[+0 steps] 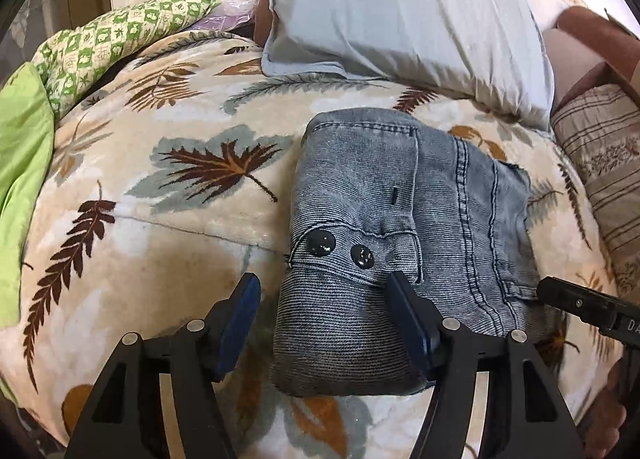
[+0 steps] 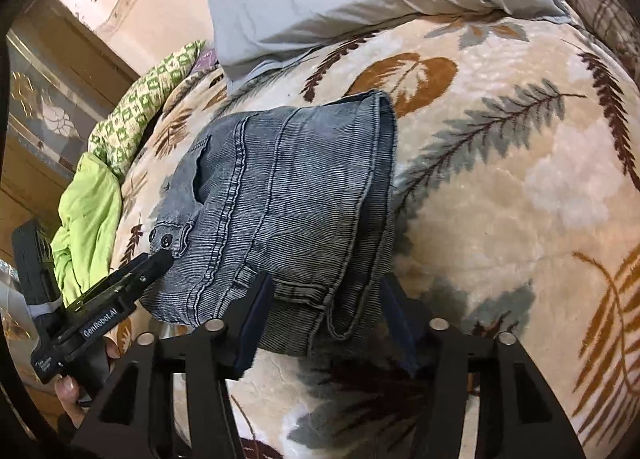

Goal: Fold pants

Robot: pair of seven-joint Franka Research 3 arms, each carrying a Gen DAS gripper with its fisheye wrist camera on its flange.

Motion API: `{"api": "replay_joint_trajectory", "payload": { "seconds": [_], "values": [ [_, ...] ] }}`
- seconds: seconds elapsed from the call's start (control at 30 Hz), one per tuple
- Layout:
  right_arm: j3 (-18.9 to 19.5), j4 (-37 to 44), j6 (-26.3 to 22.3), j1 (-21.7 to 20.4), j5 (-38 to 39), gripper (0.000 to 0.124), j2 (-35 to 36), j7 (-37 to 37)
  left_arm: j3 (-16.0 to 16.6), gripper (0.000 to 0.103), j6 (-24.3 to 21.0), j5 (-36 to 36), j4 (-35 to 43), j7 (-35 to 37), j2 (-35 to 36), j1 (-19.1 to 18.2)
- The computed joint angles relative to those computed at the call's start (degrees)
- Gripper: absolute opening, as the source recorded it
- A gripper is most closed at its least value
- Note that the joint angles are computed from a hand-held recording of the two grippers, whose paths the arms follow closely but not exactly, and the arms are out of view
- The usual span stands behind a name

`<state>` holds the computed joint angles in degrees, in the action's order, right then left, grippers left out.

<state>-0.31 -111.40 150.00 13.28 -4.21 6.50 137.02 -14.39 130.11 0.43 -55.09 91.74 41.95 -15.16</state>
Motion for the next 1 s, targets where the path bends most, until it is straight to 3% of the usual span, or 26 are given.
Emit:
{"api": "replay_joint_trajectory", "payload": {
  "seconds": [0.07, 0.3, 0.37, 0.5, 0.6, 0.7, 0.77, 0.8, 1.0],
  "values": [
    [-0.32, 1.13, -2.32, 0.53, -2.65, 0.039, 0.65, 1.34, -0.09, 0.065, -0.7, -0.13, 1.45, -0.25, 0.79, -0.27],
    [-0.36, 3.16, -5.68, 0.39, -2.85, 0.023, 1.46, 0.65, 0.37, 0.065, -5.2, -0.17, 10.31, -0.65, 5.8, -1.74],
    [-0.29, 3.34, -5.92, 0.44, -3.07, 0.0, 1.29, 0.09, 0.44, 0.065, -5.78, -0.28, 11.62, -0.57, 6.56, -2.05],
    [-0.27, 3.31, -6.95, 0.09, -2.4, 0.0, 0.91, -0.73, 0.98, 0.065, -6.44, 0.04, 13.45, -0.88, 7.64, -2.76],
    [0.17, -0.94, -0.54, -1.51, 4.68, 0.0, -1.52, -4.06, 1.0, 0.065, -7.19, -0.12, 15.03, -1.05, 8.54, -2.97],
    [0.56, -4.11, 5.83, -2.54, 11.64, 0.012, -3.11, -7.44, 0.96, 0.065, -8.15, -0.58, 16.64, -1.24, 9.45, -3.01],
    [0.6, -4.39, 6.96, -2.63, 12.61, 0.062, -3.01, -7.42, 1.0, 0.065, -7.79, -0.74, 15.82, -1.29, 9.01, -2.91],
    [0.51, -4.44, 6.89, -2.44, 11.41, 0.067, -2.87, -6.17, 0.96, 0.065, -7.55, -0.84, 15.34, -1.3, 8.76, -2.81],
    [1.27, -3.07, 4.15, -1.44, 11.32, 0.051, -1.75, -8.04, 0.57, 0.065, -5.99, -1.17, 10.15, -1.05, 5.73, -1.93]
  ]
}}
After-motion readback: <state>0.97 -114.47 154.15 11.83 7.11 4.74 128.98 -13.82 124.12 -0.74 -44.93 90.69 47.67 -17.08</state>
